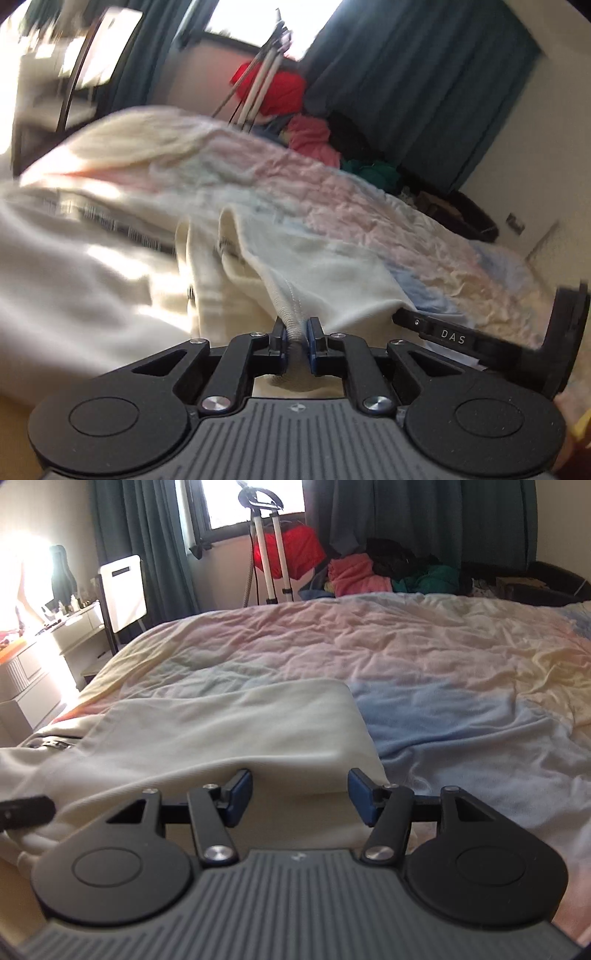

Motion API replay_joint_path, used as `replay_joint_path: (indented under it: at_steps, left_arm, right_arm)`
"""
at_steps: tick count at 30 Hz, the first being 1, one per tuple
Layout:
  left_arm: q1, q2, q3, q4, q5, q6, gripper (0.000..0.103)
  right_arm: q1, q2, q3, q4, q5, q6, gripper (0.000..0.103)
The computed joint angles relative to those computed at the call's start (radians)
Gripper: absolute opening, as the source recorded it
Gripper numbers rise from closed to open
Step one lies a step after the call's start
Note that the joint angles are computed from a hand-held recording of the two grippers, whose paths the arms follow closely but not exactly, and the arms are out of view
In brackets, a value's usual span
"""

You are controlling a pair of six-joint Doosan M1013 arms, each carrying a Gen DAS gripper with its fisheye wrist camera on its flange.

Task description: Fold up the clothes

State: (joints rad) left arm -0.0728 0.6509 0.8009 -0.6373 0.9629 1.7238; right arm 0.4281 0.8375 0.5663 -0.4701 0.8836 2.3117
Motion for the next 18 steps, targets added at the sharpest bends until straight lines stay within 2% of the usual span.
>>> replay_joint_path:
  at_steps: [2, 4, 5, 7, 11, 13, 14, 15, 17, 18]
  left_arm:
    - [0.013, 0.026, -0.037, 0.007, 0.093, -0.118, 0.011]
    - [0.013, 0.044, -0.052, 0.049, 0.13, -0.171, 0.011]
    - [0.012, 0.051, -0.057, 0.064, 0.137, -0.185, 0.012]
    - [0.012, 0.061, -0.066, 0.063, 0.135, -0.195, 0.012]
    - [0.011, 0.05, -0.048, 0.058, 0.094, -0.172, 0.017]
    - [0.017, 0.037, -0.028, 0.042, 0.072, -0.173, 0.024]
    - [0.021, 0.028, -0.015, 0.031, 0.06, -0.177, 0.03]
    - [0.026, 0.017, 0.001, 0.026, 0.044, -0.189, 0.051]
    - [0.037, -0.016, 0.047, 0.049, -0.006, -0.253, 0.086]
    - [0.042, -0.032, 0.067, 0.063, -0.029, -0.287, 0.087]
  right_arm:
    - [0.005, -0.003, 0.008, -0.018, -0.019, -0.024, 0.06]
    - [0.007, 0.021, -0.032, 0.001, 0.024, -0.076, 0.06]
    - [0.005, 0.044, -0.074, 0.028, 0.07, -0.114, 0.059]
    - [0.004, 0.088, -0.146, 0.061, 0.147, -0.172, 0.06]
    - [0.006, 0.092, -0.144, 0.044, 0.134, -0.154, 0.062]
    - [0.005, 0.089, -0.138, 0.045, 0.131, -0.147, 0.062]
    - [0.005, 0.087, -0.134, 0.045, 0.128, -0.144, 0.062]
    - [0.006, 0.087, -0.135, 0.044, 0.13, -0.144, 0.062]
    - [0.006, 0.089, -0.143, 0.043, 0.139, -0.14, 0.061]
    - [0.006, 0.09, -0.147, 0.043, 0.144, -0.136, 0.06]
